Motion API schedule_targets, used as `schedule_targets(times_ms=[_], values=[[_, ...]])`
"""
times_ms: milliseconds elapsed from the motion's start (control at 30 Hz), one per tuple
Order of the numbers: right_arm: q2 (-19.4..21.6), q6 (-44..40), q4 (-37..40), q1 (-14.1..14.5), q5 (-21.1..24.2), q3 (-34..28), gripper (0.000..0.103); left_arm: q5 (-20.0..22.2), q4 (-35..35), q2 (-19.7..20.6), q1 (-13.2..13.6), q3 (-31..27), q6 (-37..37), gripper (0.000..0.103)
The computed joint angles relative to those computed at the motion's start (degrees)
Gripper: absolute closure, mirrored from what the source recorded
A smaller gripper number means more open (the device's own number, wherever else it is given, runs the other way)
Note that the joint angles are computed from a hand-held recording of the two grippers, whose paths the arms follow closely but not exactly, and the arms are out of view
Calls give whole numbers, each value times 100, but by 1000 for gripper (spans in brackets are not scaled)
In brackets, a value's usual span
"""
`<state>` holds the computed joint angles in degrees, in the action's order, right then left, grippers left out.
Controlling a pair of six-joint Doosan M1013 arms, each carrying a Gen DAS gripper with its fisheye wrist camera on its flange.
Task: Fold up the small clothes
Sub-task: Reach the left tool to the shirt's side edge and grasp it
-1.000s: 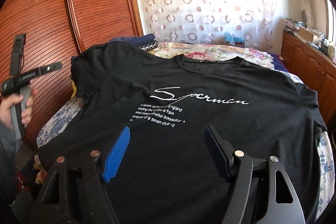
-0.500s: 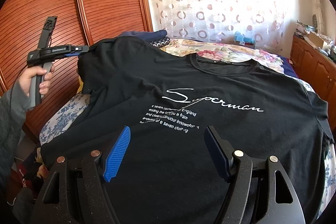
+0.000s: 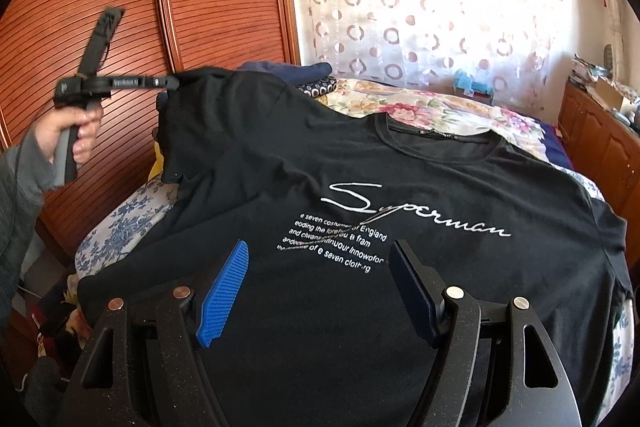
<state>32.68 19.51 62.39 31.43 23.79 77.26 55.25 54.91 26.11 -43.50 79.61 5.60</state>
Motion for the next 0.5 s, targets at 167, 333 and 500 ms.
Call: schedule_targets(times_ms=[167, 333, 500], values=[[2, 23, 75, -29, -22, -5, 28, -154, -241, 219, -48, -550, 727, 96], [-21, -78, 284, -65, -68, 51, 28, -300, -897, 637, -66, -1313, 1795, 96], [-20, -52, 339, -83, -112, 88, 28, -196, -1217, 912, -133, -1775, 2447, 81]])
